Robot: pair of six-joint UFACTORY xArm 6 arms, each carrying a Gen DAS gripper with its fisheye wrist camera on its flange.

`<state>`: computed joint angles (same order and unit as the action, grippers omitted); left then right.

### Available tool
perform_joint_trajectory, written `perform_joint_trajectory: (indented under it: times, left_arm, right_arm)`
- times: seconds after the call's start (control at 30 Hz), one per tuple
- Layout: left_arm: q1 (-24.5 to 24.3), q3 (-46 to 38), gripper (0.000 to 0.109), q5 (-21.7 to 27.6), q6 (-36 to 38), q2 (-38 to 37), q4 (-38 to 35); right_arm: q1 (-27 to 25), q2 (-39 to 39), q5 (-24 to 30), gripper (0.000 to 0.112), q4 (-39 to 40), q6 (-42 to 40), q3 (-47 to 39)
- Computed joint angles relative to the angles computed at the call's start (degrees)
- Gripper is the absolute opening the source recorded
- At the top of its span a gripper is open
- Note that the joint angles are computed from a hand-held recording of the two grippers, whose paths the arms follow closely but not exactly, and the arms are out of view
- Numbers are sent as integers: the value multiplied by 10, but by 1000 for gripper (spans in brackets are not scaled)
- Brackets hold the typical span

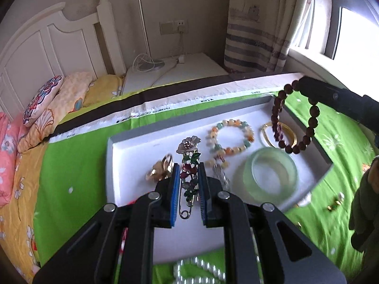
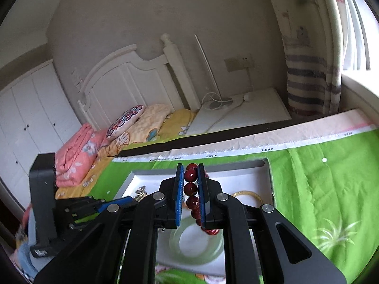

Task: Organize jewelry
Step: 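Carry the red bracelet and brooch into the tray and open both tools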

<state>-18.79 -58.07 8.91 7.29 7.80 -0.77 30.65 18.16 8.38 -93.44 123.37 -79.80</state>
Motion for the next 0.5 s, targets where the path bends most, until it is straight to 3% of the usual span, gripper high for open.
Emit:
perform_joint_trajectory:
  times: [0.1, 0.27, 0.33, 0.4, 0.5]
  left_arm:
    - [2, -46, 14, 21, -63, 41, 68]
    - [-2, -60, 16, 24, -58, 66, 43]
    - [-3, -53, 26, 21, -38, 65, 12]
    - [-1, -37, 51, 10, -27, 55, -3]
    - [-3, -2, 66, -19, 21, 28, -65]
  right_arm:
    - [-4, 30, -7, 11, 69, -65, -29]
    - [20, 84, 32, 11, 242, -281, -84]
    - [28, 107, 38, 11, 306, -350, -105]
    - [32, 124, 27, 13, 367, -411, -120]
    - [37, 130, 11, 18, 409, -458, -123]
